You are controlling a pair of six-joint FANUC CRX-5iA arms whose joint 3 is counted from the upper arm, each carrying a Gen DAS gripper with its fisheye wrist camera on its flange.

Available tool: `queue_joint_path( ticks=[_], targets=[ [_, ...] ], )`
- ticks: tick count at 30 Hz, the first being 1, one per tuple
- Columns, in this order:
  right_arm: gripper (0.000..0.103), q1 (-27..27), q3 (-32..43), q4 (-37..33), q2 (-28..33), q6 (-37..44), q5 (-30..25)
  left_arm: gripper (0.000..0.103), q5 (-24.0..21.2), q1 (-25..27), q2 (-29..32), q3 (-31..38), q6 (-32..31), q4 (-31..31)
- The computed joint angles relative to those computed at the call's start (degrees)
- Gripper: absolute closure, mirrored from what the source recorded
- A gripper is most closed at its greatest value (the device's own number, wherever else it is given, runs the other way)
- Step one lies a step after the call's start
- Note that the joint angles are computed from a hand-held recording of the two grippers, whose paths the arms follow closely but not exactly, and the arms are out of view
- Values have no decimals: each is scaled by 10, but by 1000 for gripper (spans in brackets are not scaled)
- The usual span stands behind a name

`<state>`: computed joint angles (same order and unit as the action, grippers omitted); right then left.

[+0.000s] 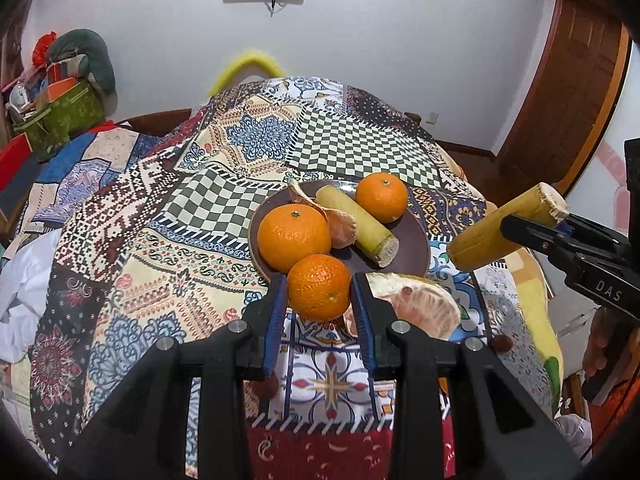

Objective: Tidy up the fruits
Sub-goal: 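Carry the tangerine onto the plate with the left tool while the right tool carries the cob there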

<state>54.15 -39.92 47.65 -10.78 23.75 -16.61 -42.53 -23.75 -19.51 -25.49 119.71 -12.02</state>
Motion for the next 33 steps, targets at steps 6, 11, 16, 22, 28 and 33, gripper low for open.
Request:
queue_joint_path(
  ticks=[6, 11, 16, 22, 28, 33],
  targets=[
    [69, -4, 29, -70, 31, 74, 3, 71, 16, 19, 31, 0, -21, 21],
    [69, -8, 51, -103, 57, 120, 6, 71, 25, 32, 54, 1, -46, 41],
    [69, -15, 74, -116, 75, 148, 11, 71, 30, 38, 70, 4, -56, 50],
    [69, -21, 98, -107, 106, 153, 17, 71, 35, 39, 73, 3, -61, 54],
    [69, -17, 141, -156, 139, 196, -5, 69, 29, 45, 88, 2, -77, 74],
    [67, -14, 171, -224, 155, 259, -20, 64, 38, 57, 88, -7, -97, 102]
  ],
)
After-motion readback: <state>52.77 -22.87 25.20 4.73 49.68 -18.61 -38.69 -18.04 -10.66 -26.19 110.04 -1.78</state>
